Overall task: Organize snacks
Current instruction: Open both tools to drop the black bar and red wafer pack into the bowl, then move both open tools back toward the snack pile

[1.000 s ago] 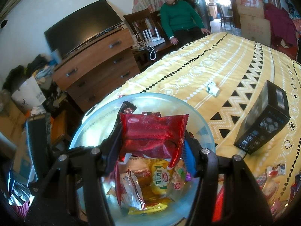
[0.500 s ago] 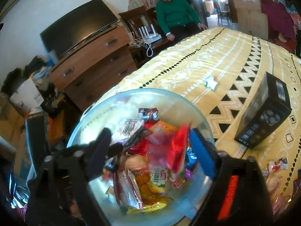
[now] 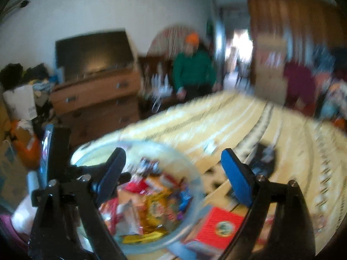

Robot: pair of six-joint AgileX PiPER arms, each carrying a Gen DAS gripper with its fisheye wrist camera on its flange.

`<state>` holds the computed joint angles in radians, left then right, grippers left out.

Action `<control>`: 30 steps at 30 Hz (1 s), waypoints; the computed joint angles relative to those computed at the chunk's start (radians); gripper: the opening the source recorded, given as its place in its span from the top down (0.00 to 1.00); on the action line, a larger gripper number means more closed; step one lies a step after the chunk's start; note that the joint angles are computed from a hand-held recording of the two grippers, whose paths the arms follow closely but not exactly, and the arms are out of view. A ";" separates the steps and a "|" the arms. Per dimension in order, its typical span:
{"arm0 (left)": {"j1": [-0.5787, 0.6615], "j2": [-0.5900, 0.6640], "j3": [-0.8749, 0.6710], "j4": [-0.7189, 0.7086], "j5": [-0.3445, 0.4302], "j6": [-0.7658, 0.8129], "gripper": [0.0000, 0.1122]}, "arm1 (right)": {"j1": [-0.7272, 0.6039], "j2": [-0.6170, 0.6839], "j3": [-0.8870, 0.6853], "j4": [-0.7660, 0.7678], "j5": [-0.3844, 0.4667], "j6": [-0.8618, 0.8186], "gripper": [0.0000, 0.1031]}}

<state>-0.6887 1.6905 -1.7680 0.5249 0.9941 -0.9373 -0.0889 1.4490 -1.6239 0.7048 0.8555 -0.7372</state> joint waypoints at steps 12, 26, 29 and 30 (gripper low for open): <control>-0.376 0.142 -0.117 0.057 0.000 0.178 0.30 | -0.585 -0.310 0.632 0.138 0.128 -0.448 0.00; -0.453 0.408 -0.245 -0.241 0.084 0.275 0.30 | -0.883 -0.172 0.762 -0.023 0.284 -0.463 0.00; -0.446 0.400 -0.207 -0.236 0.057 0.252 0.30 | -0.884 -0.174 0.781 -0.008 0.278 -0.492 0.00; -0.442 0.407 -0.214 -0.237 0.058 0.246 0.30 | -0.891 -0.178 0.792 -0.005 0.278 -0.508 0.00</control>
